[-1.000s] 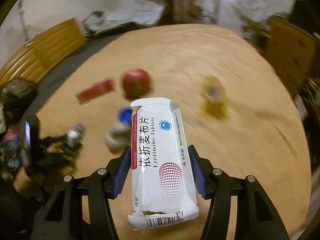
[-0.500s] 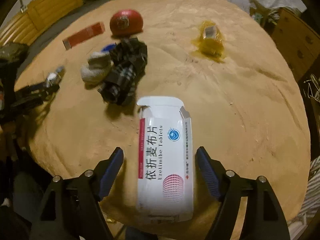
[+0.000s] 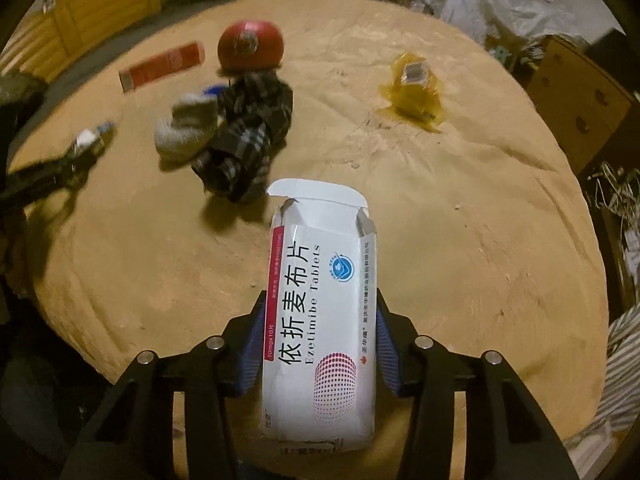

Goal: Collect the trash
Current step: 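Carry the Ezetimibe box and tissue pack in both tools over the white bucket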

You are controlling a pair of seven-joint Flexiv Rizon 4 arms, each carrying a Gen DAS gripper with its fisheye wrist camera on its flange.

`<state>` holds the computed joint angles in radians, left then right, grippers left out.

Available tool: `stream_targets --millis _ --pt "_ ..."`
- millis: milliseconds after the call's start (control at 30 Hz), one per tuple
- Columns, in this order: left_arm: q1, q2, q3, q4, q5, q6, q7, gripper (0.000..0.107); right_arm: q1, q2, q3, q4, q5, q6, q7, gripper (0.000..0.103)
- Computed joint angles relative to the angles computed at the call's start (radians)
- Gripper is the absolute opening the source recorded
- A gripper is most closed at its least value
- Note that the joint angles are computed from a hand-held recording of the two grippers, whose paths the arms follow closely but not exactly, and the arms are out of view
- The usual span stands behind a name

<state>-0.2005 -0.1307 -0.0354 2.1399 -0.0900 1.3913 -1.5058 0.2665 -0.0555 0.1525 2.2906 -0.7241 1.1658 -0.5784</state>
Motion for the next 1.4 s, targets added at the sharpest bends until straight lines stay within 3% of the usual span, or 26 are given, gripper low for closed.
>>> stream_targets --millis 233,533,667,900,1067,1400 --pt "-0.025 0.103 -0.029 0.073 -0.06 0.062 0.071 0.039 -0.073 0.098 -0.014 0.073 -0.454 0.117 0.477 0.049" --pt "-0.132 0.254 -0.035 0.142 -0.171 0.176 0.137 0.039 -0.074 0.212 0.058 0.033 -0.763 0.025 0.768 0.049" --pt "-0.177 0.289 -0.027 0.15 -0.183 0.209 0.138 0.039 -0.052 0.265 0.082 0.032 -0.802 -0.036 0.823 0.05" --pt "-0.099 0.351 -0.098 0.181 -0.042 0.272 0.005 0.039 -0.018 0.349 0.118 0.058 -0.86 -0.126 0.929 0.051" --pt "-0.154 0.359 -0.055 0.186 -0.043 0.263 0.018 0.039 0.009 0.384 0.139 0.082 -0.821 -0.151 0.917 0.051" --pt "-0.147 0.375 -0.061 0.188 -0.03 0.262 0.005 0.039 0.018 0.402 0.15 0.091 -0.798 -0.162 0.911 0.051"
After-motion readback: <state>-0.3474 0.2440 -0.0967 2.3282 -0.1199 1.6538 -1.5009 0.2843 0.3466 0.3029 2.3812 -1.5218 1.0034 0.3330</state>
